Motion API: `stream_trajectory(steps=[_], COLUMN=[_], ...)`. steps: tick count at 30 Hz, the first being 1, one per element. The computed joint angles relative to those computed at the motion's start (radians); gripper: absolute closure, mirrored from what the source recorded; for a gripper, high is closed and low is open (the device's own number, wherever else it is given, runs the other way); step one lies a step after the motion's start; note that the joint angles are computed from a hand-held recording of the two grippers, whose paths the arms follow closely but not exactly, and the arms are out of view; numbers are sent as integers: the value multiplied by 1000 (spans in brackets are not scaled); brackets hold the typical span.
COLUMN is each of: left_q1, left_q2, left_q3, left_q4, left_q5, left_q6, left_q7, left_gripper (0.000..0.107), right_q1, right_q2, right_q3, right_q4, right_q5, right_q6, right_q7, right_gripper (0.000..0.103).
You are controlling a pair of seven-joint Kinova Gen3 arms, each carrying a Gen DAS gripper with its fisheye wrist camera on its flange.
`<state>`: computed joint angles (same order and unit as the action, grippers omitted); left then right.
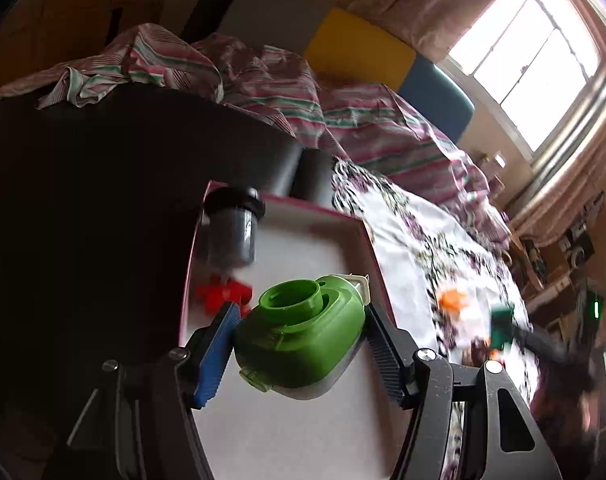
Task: Organize rigid objects
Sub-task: 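Carry the green bottle toward the tray with the left tool while the right tool grasps the green funnel piece, then lower the green bottle into the tray and open the left tool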
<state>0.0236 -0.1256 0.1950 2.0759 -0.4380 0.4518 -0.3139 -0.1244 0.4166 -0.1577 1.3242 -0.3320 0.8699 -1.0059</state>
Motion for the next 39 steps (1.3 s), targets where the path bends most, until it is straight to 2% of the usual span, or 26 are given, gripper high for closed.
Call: stream_trajectory(steps=[2, 5, 8, 14, 16, 20, 24, 30, 36, 39], left_q1=[15, 7, 40, 133, 159, 206, 274, 308, 338, 345], left_q2=[45, 106, 162, 293, 327, 374, 343, 250, 173, 163], left_q3=[-26, -15, -66, -141, -163, -201, -235, -197, -92, -49], left_q4=[-41, -97, -141, -246, -274, -309, -273, -208, -152, -152], left_q5=[-13, -73, -72, -153, -152, -146, -205, -276, -336, -327], left_q6=[14, 53, 59, 141, 167, 200, 205, 251, 378, 438], left_q7=[2, 43, 39, 71, 60, 3, 54, 161, 332, 350], left_gripper=[43, 43, 43, 43, 43, 43, 42, 42, 35, 35], right_q1=[-2, -38, -49, -29, -30, -32, -41, -46, -50, -55], right_q2=[-2, 3, 5, 17, 16, 15, 17, 18, 15, 10], right_q3=[-24, -25, -23, -23, -21, -23, -20, -16, -17, -17], right_q4=[40, 70, 79, 71, 67, 67, 67, 68, 74, 82], right_q5=[-13, 15, 25, -11, -11, -12, -1, 5, 12, 18], right_q6=[-3, 2, 5, 5, 8, 13, 17, 12, 8, 2], right_q7=[40, 64, 84, 102, 99, 104, 104, 92, 88, 87], right_gripper=[73, 73, 73, 73, 73, 73, 73, 73, 73, 73])
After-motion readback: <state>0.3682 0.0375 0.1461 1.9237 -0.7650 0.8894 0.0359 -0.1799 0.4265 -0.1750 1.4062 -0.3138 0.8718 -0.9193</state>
